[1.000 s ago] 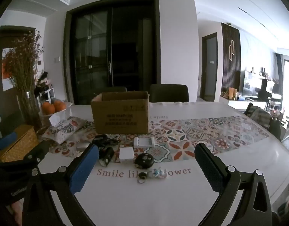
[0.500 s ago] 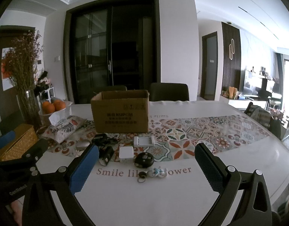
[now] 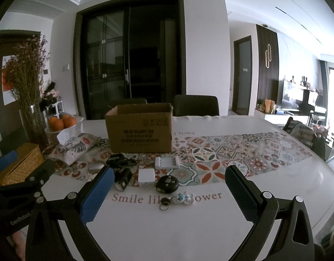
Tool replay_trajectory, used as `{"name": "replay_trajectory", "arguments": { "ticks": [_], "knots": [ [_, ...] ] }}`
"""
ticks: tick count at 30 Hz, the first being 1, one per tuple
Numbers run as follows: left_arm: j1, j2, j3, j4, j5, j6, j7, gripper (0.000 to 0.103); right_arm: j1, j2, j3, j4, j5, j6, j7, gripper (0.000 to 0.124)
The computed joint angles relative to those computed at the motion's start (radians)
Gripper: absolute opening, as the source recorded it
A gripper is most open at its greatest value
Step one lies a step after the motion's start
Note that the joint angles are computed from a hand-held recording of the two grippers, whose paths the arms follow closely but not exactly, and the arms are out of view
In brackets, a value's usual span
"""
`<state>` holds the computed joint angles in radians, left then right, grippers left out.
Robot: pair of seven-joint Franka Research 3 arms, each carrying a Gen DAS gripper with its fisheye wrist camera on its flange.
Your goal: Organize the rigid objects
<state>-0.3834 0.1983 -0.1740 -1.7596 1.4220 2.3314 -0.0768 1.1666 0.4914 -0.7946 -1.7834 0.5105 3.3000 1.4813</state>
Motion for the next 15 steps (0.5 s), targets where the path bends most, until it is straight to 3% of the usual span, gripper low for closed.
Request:
{"name": "replay_trajectory", "arguments": {
  "ticks": [15],
  "knots": [
    [-0.006, 0.007, 0.001, 0.012, -0.004, -0.008, 0.009, 0.103, -0.001, -0.002, 0.002, -0.002, 0.003, -0.001, 0.000, 0.103]
  ]
}}
